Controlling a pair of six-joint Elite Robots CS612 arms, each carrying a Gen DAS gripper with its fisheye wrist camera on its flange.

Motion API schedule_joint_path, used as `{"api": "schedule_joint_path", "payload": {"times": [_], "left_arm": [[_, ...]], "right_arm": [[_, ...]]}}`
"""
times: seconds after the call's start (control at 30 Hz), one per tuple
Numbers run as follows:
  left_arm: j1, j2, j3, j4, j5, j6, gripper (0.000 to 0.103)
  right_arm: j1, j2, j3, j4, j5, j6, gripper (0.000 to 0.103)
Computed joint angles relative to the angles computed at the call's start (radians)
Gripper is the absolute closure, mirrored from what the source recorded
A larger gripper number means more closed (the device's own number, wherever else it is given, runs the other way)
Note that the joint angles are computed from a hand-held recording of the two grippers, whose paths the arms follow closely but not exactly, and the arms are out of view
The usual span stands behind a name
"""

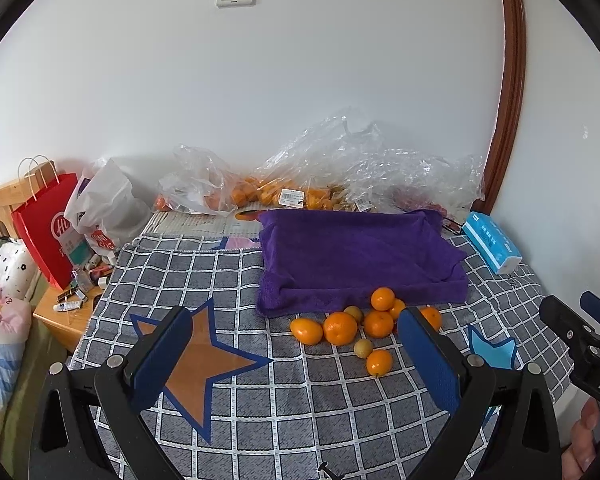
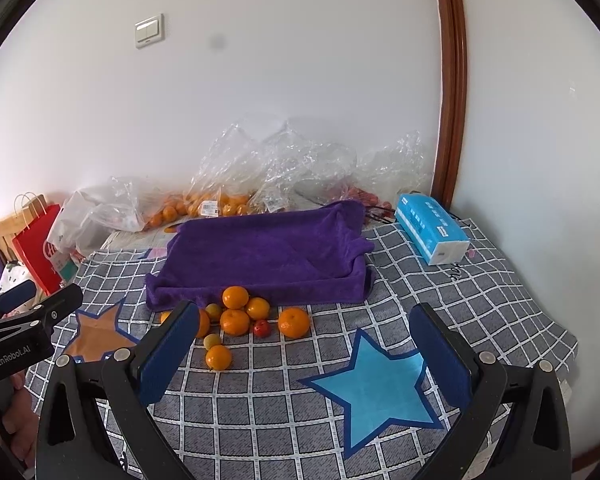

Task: Organize fruits

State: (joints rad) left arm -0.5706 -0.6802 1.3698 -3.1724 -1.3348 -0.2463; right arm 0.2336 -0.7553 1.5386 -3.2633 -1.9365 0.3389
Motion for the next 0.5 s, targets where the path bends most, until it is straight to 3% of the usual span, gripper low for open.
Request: {"api": "schedule_joint_path", "payload": {"times": [0.5], "left_arm": [[0.002, -0.002, 0.001, -0.012, -0.003, -0.010, 0.000]], "right_arm": [[0.002, -0.001, -0.001, -0.009, -0.003, 0.007, 0.000]]}}
